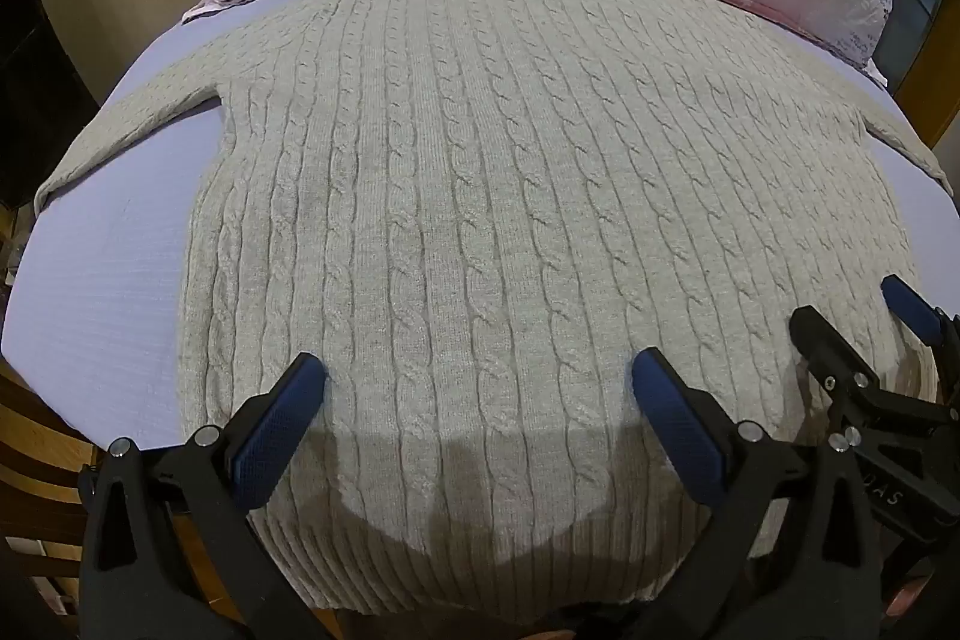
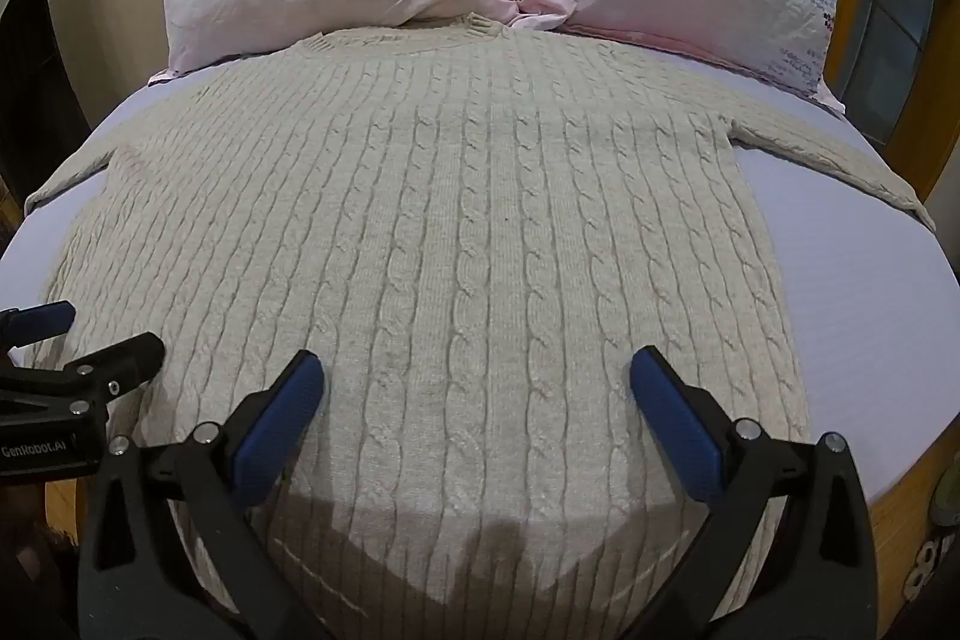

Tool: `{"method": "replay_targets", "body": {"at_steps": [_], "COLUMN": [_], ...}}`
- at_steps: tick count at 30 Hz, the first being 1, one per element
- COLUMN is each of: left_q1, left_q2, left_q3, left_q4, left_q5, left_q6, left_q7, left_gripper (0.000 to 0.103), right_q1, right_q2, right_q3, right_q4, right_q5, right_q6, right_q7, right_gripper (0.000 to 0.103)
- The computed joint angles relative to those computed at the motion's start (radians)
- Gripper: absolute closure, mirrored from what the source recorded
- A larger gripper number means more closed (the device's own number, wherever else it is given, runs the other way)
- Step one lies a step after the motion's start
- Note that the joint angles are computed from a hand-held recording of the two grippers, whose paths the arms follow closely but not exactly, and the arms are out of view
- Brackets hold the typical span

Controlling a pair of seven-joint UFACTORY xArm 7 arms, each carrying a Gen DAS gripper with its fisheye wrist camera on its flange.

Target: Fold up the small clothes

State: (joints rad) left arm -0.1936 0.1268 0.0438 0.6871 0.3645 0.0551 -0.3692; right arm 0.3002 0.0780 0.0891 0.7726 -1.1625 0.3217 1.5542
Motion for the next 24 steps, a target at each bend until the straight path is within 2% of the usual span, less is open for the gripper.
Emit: {"method": "replay_targets", "body": {"at_steps": [24], "left_q1": [-0.005], "left_q2": [0.001], "left_q3": [0.007], "left_q4": [-0.001], "left_q5": [0.01], "left_q6": [-0.005], "left_q7": [-0.009], "left_gripper": [0.001], "right_q1": [0.001], "right_q2": [0.001], "right_q3": [-0.001], "right_q4": [0.0], "right_q5": [-0.016], "right_q6": [-0.001], "right_q7": [0.016], "right_gripper": [0.002]}}
